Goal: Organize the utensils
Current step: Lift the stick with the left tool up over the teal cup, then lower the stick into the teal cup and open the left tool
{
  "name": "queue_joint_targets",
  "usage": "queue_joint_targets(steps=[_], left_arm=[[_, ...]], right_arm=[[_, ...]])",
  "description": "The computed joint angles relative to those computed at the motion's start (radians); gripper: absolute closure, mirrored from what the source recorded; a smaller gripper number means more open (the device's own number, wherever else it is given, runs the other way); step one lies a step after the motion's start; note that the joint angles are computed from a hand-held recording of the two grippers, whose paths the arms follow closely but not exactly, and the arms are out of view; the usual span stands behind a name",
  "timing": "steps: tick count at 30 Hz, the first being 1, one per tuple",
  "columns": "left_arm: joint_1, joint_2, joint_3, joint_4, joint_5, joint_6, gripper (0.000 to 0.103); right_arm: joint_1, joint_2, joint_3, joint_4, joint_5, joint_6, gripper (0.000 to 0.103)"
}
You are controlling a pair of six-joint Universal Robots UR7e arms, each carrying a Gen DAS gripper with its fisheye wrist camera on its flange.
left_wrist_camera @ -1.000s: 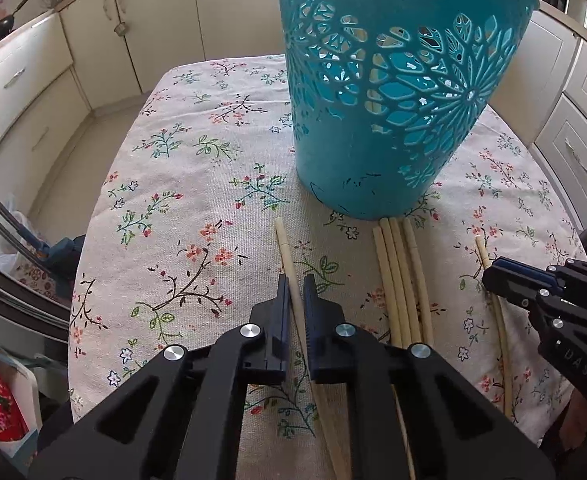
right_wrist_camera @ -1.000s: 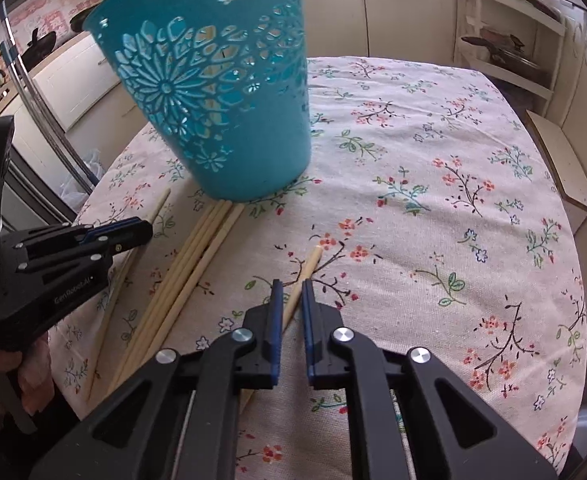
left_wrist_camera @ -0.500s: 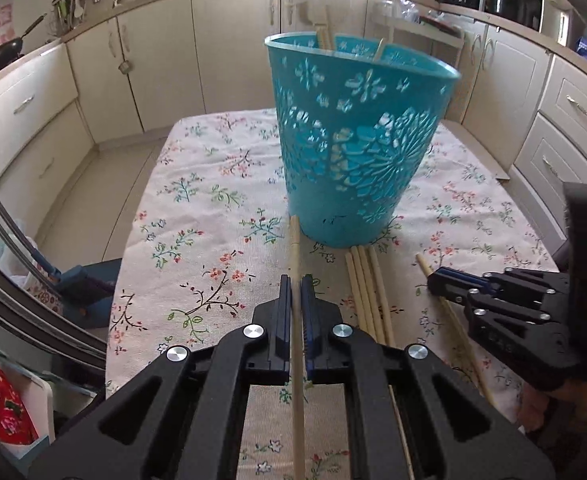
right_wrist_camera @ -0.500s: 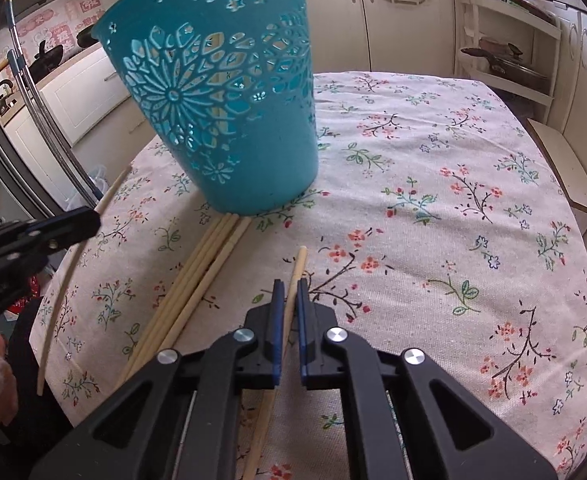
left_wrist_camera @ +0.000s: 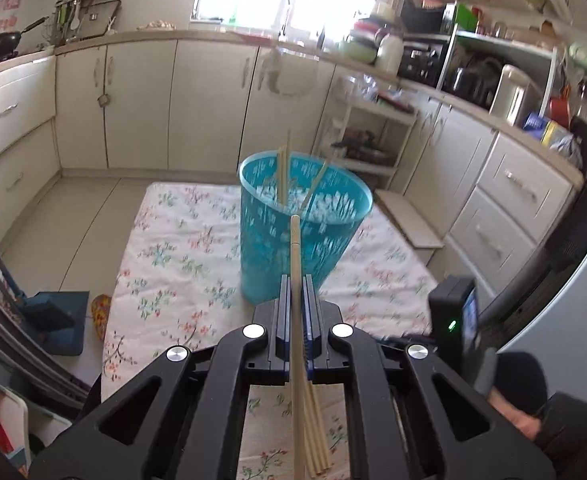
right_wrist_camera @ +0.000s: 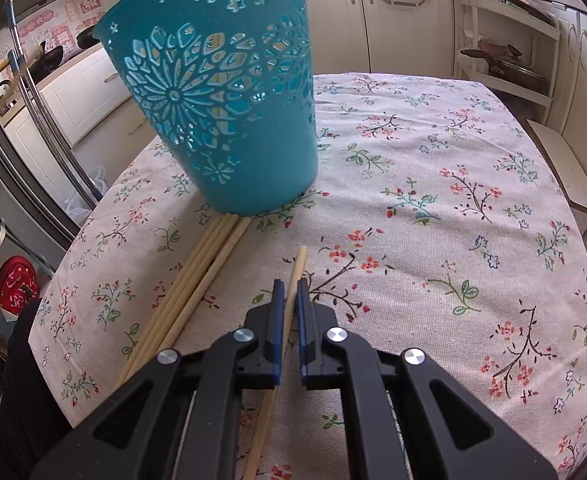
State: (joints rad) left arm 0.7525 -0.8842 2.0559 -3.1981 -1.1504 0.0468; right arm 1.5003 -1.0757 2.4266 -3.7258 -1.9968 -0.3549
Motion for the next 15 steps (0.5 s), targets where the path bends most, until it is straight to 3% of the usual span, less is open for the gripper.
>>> queue_joint_targets(steps=[6,15], left_arm=[[-0.020,0.003,-0.067,-0.032,-0.024,0.013,0.098],[-0.034,0.081,-0.201,-0.155,0.002,0.057,0.098]], right_arm=[[-0.005,-0.004,-0.001,0.006,0.011,0.005,0.098],[-0.025,-0.019,0.002,0.019,0.043,0.011,0.098]])
